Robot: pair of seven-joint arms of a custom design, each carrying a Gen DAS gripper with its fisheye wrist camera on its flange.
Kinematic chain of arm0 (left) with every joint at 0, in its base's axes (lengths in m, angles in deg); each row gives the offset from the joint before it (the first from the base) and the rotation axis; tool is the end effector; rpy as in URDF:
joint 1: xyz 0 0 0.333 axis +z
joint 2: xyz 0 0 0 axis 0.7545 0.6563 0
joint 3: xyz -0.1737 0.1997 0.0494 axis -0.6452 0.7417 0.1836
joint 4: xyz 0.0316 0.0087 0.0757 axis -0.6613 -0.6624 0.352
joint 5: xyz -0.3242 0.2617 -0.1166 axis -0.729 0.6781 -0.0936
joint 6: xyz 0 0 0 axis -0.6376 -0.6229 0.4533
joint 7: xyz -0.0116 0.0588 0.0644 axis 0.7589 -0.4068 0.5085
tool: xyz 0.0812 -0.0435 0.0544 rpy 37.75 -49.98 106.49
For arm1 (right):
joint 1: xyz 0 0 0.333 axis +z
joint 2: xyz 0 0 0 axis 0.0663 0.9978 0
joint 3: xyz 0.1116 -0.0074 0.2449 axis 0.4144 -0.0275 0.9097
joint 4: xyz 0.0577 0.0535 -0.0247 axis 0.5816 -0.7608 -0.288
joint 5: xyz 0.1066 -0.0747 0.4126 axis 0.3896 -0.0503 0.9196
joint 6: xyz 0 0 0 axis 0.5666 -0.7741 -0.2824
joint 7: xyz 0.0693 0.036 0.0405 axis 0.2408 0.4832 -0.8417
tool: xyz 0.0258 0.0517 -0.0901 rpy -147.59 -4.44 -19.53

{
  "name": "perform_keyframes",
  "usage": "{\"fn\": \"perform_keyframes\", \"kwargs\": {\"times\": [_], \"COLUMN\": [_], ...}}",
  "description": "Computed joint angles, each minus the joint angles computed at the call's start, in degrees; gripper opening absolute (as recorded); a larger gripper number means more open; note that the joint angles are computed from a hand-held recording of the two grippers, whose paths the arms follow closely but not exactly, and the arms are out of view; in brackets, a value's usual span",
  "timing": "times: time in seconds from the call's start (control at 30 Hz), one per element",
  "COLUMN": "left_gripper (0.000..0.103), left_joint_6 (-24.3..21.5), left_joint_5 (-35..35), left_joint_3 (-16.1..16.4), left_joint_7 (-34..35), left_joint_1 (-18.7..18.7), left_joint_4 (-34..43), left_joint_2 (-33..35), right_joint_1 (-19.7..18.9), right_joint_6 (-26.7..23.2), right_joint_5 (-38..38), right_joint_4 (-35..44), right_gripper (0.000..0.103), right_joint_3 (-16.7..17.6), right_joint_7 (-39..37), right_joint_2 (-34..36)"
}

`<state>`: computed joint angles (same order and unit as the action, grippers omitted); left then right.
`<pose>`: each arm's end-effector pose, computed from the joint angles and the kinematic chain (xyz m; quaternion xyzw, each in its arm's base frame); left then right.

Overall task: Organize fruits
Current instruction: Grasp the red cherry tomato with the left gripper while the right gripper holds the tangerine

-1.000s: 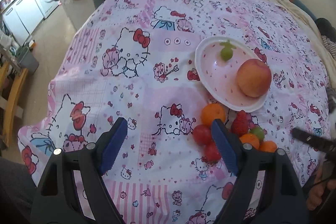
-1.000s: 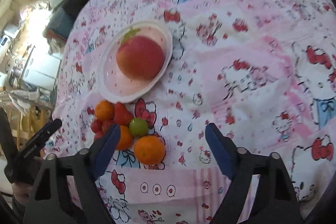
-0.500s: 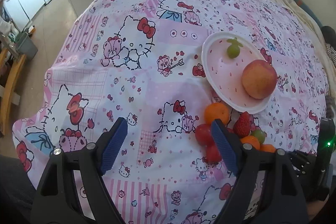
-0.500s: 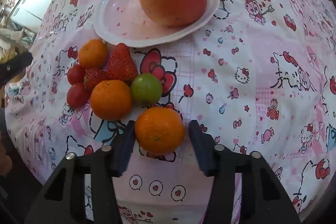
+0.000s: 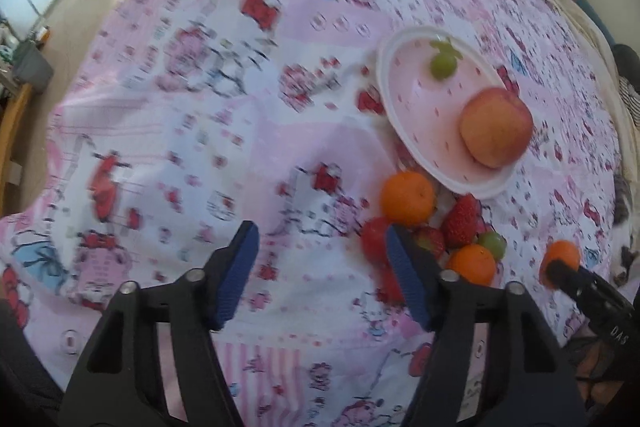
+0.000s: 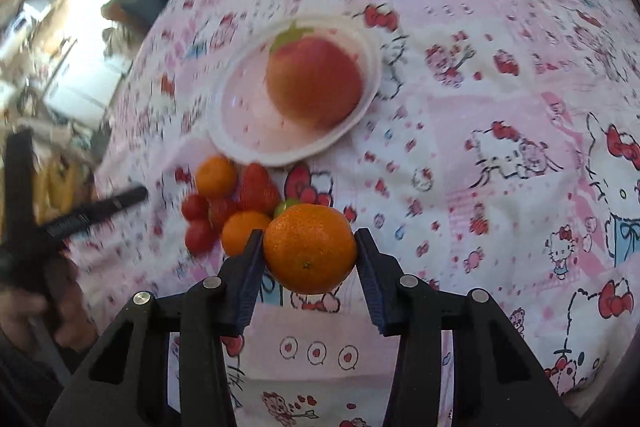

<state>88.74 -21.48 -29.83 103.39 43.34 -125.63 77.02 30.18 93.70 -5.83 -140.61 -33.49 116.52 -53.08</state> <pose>0.5867 -0.1671 0.4801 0.5178 -0.8415 0.1534 0.0103 0.4001 0.3016 0.4854 -0.4398 0.8595 -0.0434 0.2568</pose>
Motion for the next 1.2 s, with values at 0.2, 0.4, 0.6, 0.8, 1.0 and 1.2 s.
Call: {"fn": "perform_keyframes", "kwargs": {"times": [0.2,0.4,0.6,0.8,1.0,1.2], "left_gripper": [0.047,0.033,0.026,0.026,0.026,0.025], "left_joint_6": [-8.3,-9.6,-10.5,-7.0,-6.4,-2.9], "left_joint_5": [-1.5,-1.4,-2.8,-0.2,2.8,4.7], "left_joint_3": [-0.6,-0.9,-1.0,-0.5,-0.2,-0.7], "left_joint_7": [-1.3,-2.6,-1.9,-2.4,-5.3,-4.8], "left_joint_1": [-0.6,-1.1,-0.9,-0.6,-0.4,-1.0], "left_joint_4": [5.9,6.6,6.8,5.1,5.0,3.4], "left_joint_2": [5.2,7.2,7.4,4.9,5.9,5.4], "right_joint_1": [-0.5,-0.3,-0.4,-0.5,-0.5,-0.6], "right_joint_6": [1.8,2.1,1.6,1.4,1.5,1.1], "right_joint_5": [0.0,0.6,0.9,0.6,0.8,0.6], "right_joint_4": [-0.5,-0.7,-0.4,-0.2,-0.1,0.2], "right_gripper": [0.047,0.047,0.047,0.047,0.047,0.047], "right_joint_3": [-0.1,-0.5,-0.6,-0.3,-0.4,-0.4], "right_joint_7": [1.1,0.8,0.5,0.5,0.5,0.3], "right_joint_2": [-0.2,0.1,0.6,0.6,0.7,0.9]}}
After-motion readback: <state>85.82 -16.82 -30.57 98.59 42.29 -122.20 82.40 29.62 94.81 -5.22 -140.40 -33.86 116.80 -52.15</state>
